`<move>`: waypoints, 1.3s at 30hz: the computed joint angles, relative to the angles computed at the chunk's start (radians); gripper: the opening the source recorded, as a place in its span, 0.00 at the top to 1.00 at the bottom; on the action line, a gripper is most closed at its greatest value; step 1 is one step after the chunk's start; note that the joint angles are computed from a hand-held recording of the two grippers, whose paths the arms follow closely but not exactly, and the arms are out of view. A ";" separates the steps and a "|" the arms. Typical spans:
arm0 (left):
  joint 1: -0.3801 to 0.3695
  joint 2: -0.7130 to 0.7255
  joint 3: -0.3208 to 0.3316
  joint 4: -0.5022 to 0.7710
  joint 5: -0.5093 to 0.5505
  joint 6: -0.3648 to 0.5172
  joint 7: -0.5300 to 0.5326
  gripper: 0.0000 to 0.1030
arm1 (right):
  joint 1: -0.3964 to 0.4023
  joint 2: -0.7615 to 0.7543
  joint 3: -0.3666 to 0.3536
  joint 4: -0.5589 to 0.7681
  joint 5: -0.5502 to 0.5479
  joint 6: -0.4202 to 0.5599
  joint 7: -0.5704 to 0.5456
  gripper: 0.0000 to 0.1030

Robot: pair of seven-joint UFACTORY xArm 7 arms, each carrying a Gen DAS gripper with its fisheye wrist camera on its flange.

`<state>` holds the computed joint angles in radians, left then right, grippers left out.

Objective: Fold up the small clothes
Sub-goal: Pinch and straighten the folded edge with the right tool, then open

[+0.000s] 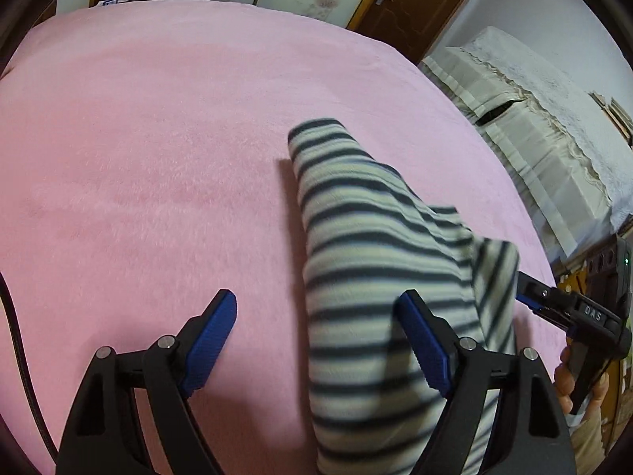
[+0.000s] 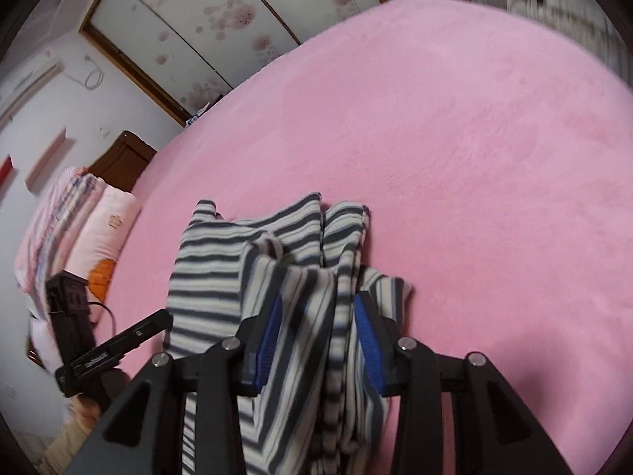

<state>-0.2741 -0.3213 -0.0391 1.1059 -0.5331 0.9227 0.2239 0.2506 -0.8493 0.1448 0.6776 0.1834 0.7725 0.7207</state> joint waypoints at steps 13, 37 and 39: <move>-0.006 0.049 -0.023 0.025 0.017 -0.039 -0.023 0.20 | 0.010 0.060 0.017 0.048 -0.028 0.010 -0.039 0.76; 0.003 0.017 -0.075 -0.015 0.197 -0.086 -0.127 0.33 | -0.078 0.006 0.137 0.038 -0.196 0.152 0.146 0.97; 0.004 0.014 -0.077 -0.019 0.231 -0.094 -0.151 0.26 | -0.073 0.002 0.131 0.033 -0.198 0.145 0.162 0.97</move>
<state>-0.2697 -0.3075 -0.1157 1.0865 -0.3017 0.8288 0.0730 0.1772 -0.8474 0.2762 0.7109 -0.0144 0.9170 0.8829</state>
